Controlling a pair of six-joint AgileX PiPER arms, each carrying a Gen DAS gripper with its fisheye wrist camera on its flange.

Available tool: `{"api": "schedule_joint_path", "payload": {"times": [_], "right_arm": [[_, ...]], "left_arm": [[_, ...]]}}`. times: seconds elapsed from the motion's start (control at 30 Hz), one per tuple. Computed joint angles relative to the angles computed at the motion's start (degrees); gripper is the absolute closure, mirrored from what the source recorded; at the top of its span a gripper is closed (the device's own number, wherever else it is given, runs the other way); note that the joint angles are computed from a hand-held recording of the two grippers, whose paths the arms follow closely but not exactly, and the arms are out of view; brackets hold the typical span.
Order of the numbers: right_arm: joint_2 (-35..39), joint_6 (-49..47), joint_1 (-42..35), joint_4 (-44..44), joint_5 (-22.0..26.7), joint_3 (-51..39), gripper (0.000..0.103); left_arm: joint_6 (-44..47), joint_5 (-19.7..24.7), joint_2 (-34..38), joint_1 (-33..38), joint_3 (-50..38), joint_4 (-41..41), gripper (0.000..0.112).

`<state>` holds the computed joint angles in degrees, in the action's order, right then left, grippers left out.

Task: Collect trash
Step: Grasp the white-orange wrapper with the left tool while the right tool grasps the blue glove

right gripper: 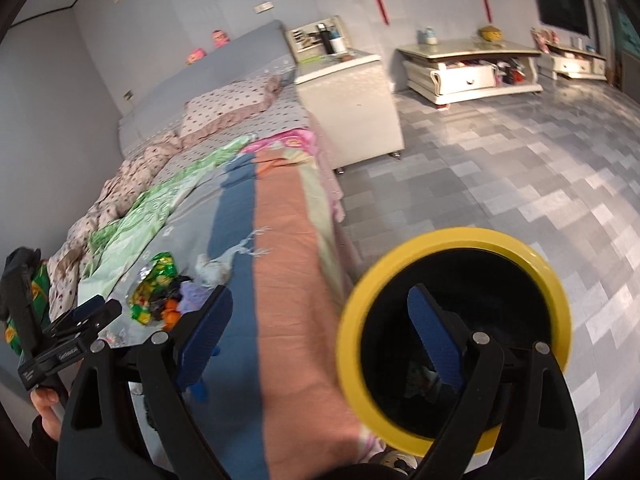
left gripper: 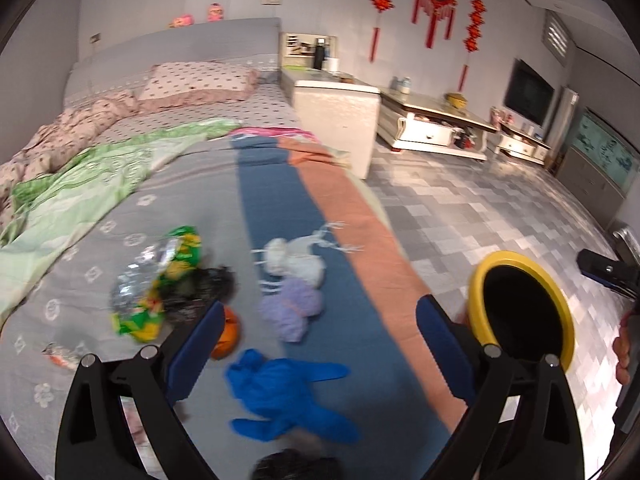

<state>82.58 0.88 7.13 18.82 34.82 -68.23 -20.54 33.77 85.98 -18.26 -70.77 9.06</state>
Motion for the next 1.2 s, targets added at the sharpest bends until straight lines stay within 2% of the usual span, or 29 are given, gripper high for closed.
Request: {"api": "schedule_joint_path", "payload": {"times": [0.2, 0.33, 0.67, 0.9, 1.2], "right_arm": [[5.5, 9.0, 11.6, -7.7, 1.3, -8.3, 0.017], [9.7, 11.7, 17.5, -11.0, 2.2, -12.8, 0.017], [23.2, 14.2, 28.3, -15.7, 5.7, -24.5, 0.017], [32.9, 12.3, 32.7, -16.0, 8.8, -31.7, 0.017], [42.3, 9.5, 34.5, -15.3, 13.2, -40.3, 0.017]], "left_arm": [[7.7, 1.5, -3.7, 12.0, 3.4, -4.2, 0.02], [13.4, 2.6, -4.1, 20.4, 4.2, -8.4, 0.02], [25.7, 3.7, 2.1, 39.6, 5.3, -19.9, 0.02], [27.2, 4.0, 10.1, 48.1, 3.1, -23.2, 0.02], [27.2, 6.4, 18.8, 51.6, -1.3, -28.8, 0.02]]}}
